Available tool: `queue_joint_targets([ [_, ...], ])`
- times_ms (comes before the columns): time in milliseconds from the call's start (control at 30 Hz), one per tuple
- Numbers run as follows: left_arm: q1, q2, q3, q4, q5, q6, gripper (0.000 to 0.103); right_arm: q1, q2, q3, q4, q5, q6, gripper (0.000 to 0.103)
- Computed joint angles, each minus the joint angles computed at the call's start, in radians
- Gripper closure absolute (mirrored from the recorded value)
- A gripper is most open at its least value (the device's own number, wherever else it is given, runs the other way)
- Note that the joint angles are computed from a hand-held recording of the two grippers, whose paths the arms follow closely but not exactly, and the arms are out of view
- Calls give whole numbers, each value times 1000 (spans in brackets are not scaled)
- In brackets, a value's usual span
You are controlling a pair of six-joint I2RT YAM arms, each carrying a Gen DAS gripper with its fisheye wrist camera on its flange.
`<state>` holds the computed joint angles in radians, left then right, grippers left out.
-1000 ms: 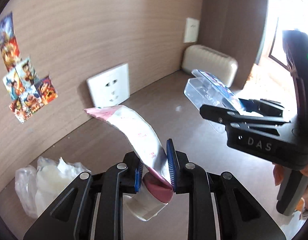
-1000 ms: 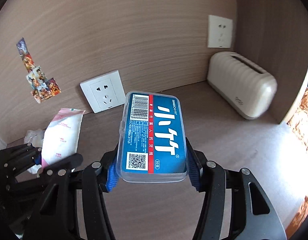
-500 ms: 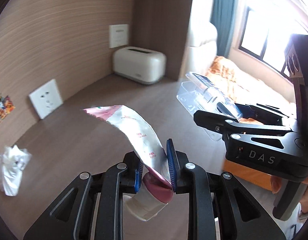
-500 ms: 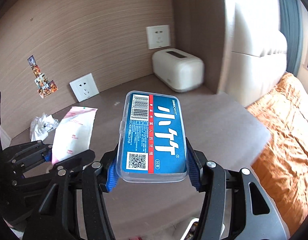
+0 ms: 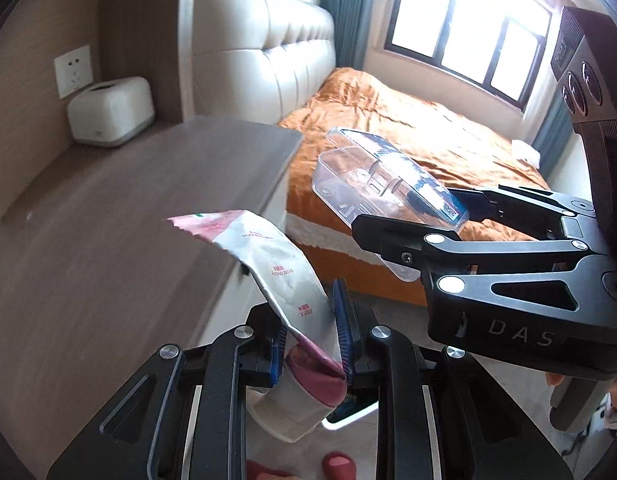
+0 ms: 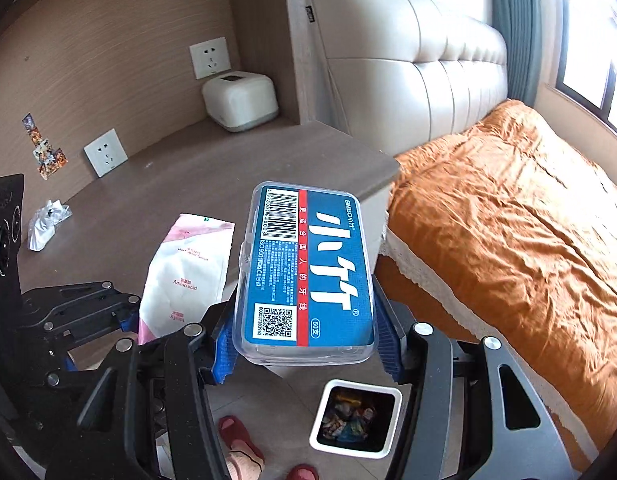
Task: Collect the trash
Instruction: 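Carry the box and tube over the bin and open both tools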
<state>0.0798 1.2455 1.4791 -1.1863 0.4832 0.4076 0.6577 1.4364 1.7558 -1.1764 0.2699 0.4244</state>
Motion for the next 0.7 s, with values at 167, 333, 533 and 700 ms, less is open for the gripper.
queue_joint_targets([
  [167,-154,-60,-184,83,-44,-40,82,-39,-144,-225,14,11,42,46],
  [333,-281,-74,-386,217,-84,-67,82,-101,-257,-464,71,-23,61,46],
  [533,-348,5,-585,436,-77,-74,82,-145,-340,-764,230,-67,65,46],
  [700,-386,133,-720,644,-68,-62,69,-177,-325,-975,413,-87,45,45],
])
